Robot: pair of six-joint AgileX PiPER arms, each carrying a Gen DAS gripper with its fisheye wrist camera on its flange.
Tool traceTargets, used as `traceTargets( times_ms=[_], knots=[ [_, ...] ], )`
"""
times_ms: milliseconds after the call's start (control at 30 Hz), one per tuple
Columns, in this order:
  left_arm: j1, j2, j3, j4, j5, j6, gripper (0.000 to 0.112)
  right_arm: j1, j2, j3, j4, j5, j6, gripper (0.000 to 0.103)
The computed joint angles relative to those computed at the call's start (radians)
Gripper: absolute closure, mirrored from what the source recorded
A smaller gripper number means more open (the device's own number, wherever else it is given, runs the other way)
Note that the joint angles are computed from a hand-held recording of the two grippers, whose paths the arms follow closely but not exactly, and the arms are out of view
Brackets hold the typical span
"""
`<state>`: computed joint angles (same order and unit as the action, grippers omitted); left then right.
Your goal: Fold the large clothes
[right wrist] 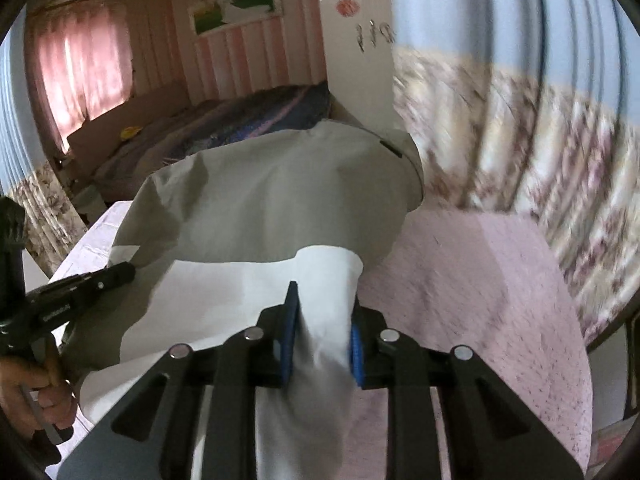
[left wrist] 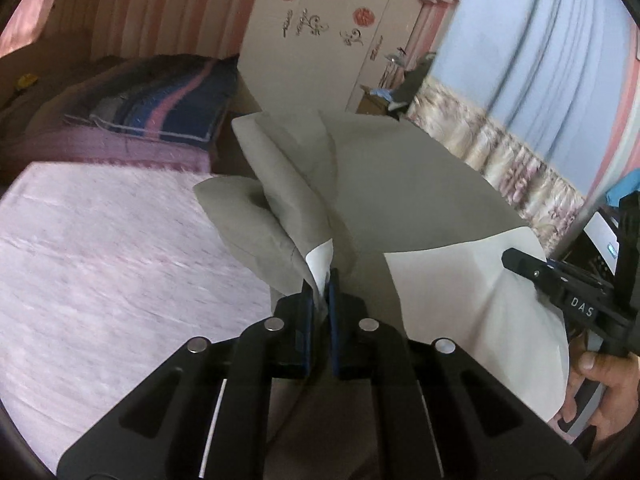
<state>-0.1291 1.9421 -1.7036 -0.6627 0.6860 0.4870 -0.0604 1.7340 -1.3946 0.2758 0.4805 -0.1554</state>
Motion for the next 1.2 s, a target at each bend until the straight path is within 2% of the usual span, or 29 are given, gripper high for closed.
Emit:
traceTargets(
  times_ms=[67,133,167,200,233,300,333,433,500,533,567,600,633,700,800,933,1100,1167,1200],
  knots=[
    [-0.065,-0.004,0.047,0.078,-0.080,-0.074,0.104,-0.043,0.041,0.008,0.046,0.025,-0.083,0.070],
    [-0.108,-0.006,0.077,0.217,-0.133,-0.184,0.095,-0.042,0.053,0.039,-0.006,0.019,-0.070,0.056],
    [-0.126,-0.008,0.090,0.314,-0.153,-0.269,0.085,-0.036,0.040,0.071,-0.028,-0.012,-0.058,0.050],
    [-0.135,-0.011,0.099,0.381,-0.163,-0.327,0.073,-0.025,0.023,0.103,-0.077,-0.051,-0.010,0.034],
    [-0.144,-0.012,0.115,0.476,-0.172,-0.411,0.068,-0.009,-0.002,0.145,-0.161,-0.095,0.077,0.022],
    [-0.151,-0.015,0.143,0.602,-0.188,-0.528,0.047,0.020,-0.020,0.180,-0.291,-0.127,0.207,0.018],
    [-0.149,-0.016,0.158,0.668,-0.195,-0.582,0.044,0.038,-0.030,0.208,-0.391,-0.151,0.307,0.017],
    [-0.120,-0.052,0.238,0.728,-0.225,-0.620,0.041,0.074,-0.083,0.326,-0.665,-0.216,0.606,0.015],
    [-0.084,-0.087,0.289,0.679,-0.244,-0.568,0.034,0.091,-0.146,0.391,-0.705,-0.216,0.690,0.015],
    [-0.064,-0.125,0.333,0.665,-0.256,-0.554,0.031,0.103,-0.193,0.422,-0.728,-0.197,0.729,0.014],
    [-0.045,-0.164,0.377,0.647,-0.274,-0.536,0.024,0.111,-0.219,0.432,-0.760,-0.179,0.761,0.013],
    [-0.033,-0.196,0.413,0.644,-0.294,-0.531,0.015,0.132,-0.248,0.446,-0.814,-0.162,0.820,0.008],
    [-0.018,-0.241,0.464,0.680,-0.322,-0.552,0.013,0.150,-0.275,0.455,-0.854,-0.150,0.860,0.003],
    [-0.003,-0.305,0.528,0.728,-0.339,-0.582,0.013,0.229,-0.349,0.496,-0.995,-0.090,1.014,0.002],
    [0.021,-0.417,0.601,0.666,-0.314,-0.502,0.012,0.353,-0.416,0.506,-1.055,0.032,1.110,0.002],
    [0.014,-0.622,0.769,0.767,-0.361,-0.525,0.012,0.546,-0.550,0.550,-1.158,0.158,1.295,0.002],
    [0.075,-0.824,0.876,0.701,-0.297,-0.417,0.012,0.817,-0.661,0.559,-1.271,0.412,1.514,0.002],
    [0.115,-0.891,0.884,0.663,-0.230,-0.369,0.012,0.902,-0.682,0.559,-1.262,0.494,1.555,0.002],
    [0.149,-0.907,0.885,0.597,-0.207,-0.300,0.012,0.941,-0.689,0.564,-1.267,0.526,1.580,0.002]
  ],
)
